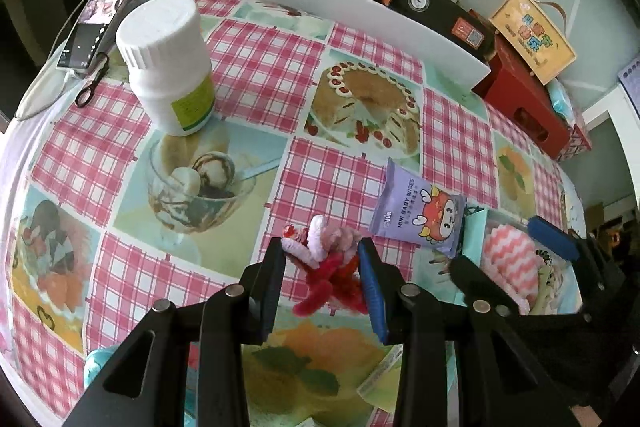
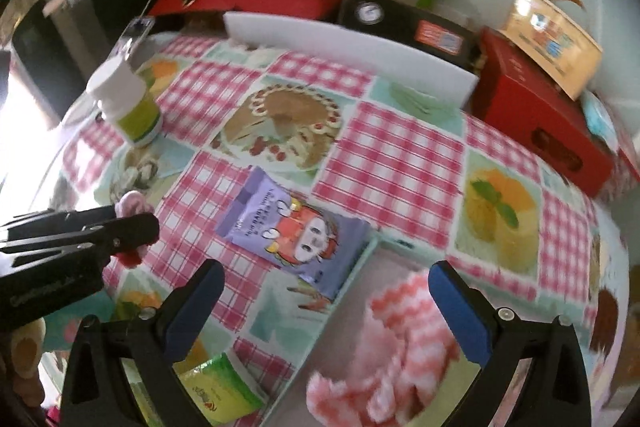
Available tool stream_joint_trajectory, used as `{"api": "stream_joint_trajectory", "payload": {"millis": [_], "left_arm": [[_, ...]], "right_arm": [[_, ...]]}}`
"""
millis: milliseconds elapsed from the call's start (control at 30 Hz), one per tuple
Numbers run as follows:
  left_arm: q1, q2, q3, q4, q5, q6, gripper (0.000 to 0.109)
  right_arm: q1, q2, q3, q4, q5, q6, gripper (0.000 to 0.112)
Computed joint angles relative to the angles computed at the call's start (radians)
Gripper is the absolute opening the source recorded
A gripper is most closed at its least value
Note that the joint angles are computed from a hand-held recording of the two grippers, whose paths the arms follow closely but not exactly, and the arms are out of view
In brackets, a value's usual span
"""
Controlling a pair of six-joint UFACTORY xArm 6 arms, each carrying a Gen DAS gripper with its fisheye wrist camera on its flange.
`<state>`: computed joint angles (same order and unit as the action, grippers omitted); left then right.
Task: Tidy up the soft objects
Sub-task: 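Lift the red bow with the left tool while the right tool reaches the purple wipes pack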
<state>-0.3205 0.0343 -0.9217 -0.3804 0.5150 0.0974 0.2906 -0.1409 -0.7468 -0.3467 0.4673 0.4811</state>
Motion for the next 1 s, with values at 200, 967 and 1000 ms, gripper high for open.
{"api": "stream_joint_trajectory", "payload": {"millis": [200,967,1000], "left_arm": [[0.017,-0.003,0.005,-0.006,-0.011,0.001,0.038],[0.038,0.006,0.001,-0.052,-0.004,0.017,0.038],[0.038,0.006,0.001,-0.051,-0.005,0.016,0.038]], "right_arm": [[0.036,0.101,-0.105,0.013,0.099,-0.134,0.102],[0.007,0.327,-0.298,0.101,0.162,-0.349,0.079],[0.002,0.328,-0.300,0.111,0.159,-0.344,0.079]]}}
